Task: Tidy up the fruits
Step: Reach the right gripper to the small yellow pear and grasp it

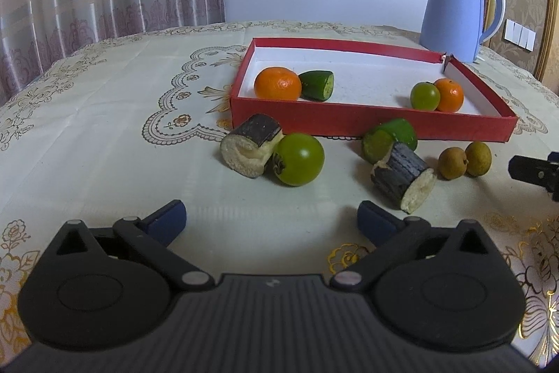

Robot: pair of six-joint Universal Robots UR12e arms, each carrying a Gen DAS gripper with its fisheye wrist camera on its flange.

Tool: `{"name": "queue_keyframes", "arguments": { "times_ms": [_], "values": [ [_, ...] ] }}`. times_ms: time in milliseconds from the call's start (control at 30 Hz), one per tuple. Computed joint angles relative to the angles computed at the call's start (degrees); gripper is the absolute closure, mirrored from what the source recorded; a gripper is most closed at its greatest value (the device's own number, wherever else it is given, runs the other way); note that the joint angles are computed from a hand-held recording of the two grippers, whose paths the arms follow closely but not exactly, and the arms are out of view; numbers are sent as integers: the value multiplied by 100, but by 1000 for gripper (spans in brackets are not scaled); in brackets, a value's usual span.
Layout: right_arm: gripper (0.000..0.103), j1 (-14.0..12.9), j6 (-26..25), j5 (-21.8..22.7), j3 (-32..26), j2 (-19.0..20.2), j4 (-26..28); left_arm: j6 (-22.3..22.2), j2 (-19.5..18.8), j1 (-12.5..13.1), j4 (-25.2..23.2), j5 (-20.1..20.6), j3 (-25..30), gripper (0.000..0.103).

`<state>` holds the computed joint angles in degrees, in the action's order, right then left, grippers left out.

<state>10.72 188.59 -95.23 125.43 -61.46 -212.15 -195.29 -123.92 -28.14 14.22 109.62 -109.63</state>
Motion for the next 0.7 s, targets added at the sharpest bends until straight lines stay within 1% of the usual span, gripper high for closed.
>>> {"name": "queue_keyframes", "arguments": {
  "times_ms": [100,167,267,333,433,567,667,700],
  "values": [
    [4,60,-110,51,-70,11,43,1,-1,0,0,1,0,0],
    [4,169,-227,-192,-174,43,165,1,0,1,1,1,-1,0],
    [10,230,-404,-239,-252,99,140,1,-1,0,0,2,0,0],
    [17,273,-458,-330,-336,131,247,1,-1,0,0,2,0,0],
    [21,264,-478,-193,-405,158,332,1,-2,-1,1,3,1,0],
    [26,345,-634,-321,-501,222,337,1,-3,-1,2,4,1,0],
    [31,373,-642,-269,-553,227,488,1,-3,-1,2,4,1,0],
    [37,375,-660,-251,-564,225,535,2,-2,0,4,2,-2,0]
  ]
}}
